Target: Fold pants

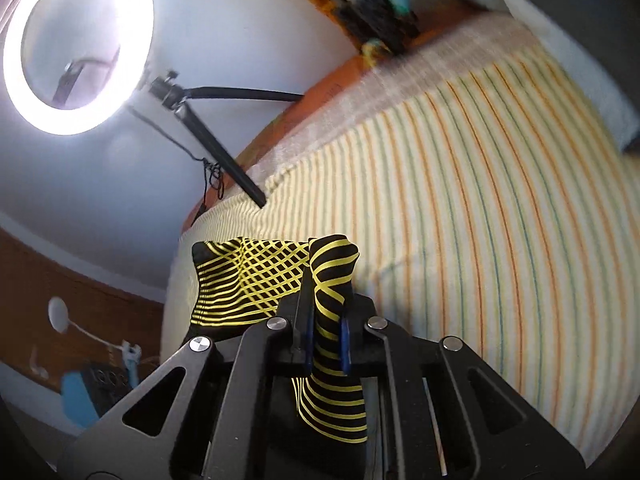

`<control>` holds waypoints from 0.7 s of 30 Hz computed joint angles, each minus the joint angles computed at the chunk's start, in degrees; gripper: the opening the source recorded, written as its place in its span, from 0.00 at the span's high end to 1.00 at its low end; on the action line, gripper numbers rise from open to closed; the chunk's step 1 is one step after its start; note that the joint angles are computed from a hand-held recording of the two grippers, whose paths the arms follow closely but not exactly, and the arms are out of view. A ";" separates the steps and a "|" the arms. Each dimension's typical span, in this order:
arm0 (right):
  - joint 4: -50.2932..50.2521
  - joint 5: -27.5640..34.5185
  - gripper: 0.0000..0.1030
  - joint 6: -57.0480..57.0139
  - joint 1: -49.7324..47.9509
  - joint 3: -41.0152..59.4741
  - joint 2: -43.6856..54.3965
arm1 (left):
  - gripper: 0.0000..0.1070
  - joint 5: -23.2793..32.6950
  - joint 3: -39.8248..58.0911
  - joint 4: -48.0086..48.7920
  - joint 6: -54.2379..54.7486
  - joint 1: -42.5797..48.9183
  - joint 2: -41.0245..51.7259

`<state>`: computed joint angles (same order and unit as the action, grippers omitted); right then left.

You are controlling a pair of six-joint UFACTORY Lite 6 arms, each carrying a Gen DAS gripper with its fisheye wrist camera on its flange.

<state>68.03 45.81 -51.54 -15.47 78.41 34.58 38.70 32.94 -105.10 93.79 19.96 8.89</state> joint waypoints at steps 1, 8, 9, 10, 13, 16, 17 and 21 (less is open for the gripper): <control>-1.38 0.22 0.90 0.81 0.25 0.62 -0.74 | 0.80 -0.25 -0.35 -0.28 0.10 -0.42 -0.82; -9.09 1.42 0.91 3.93 2.23 3.93 -8.63 | 0.81 -3.20 -3.22 -1.63 0.20 -5.69 -9.49; -9.71 1.66 0.91 4.04 2.23 4.19 -9.36 | 0.81 -3.64 -3.55 -1.85 0.14 -6.61 -10.64; -10.61 1.78 0.91 4.21 2.20 4.40 -10.18 | 0.81 -3.91 -3.69 -1.93 -0.15 -7.52 -11.59; -12.96 3.65 0.91 4.95 1.01 6.18 -12.02 | 0.81 -5.09 -3.83 -2.19 -1.27 -10.76 -14.38; -14.29 5.76 0.91 5.54 -1.05 8.07 -12.97 | 0.81 -6.29 -2.89 -3.15 -2.76 -14.88 -16.02; -15.21 6.64 0.91 5.92 -2.08 9.60 -13.01 | 0.81 -6.83 -2.06 -3.72 -3.23 -16.82 -16.26; -18.17 11.52 0.91 7.91 -6.29 17.94 -11.11 | 0.81 -9.34 1.22 -6.68 -3.73 -23.66 -16.26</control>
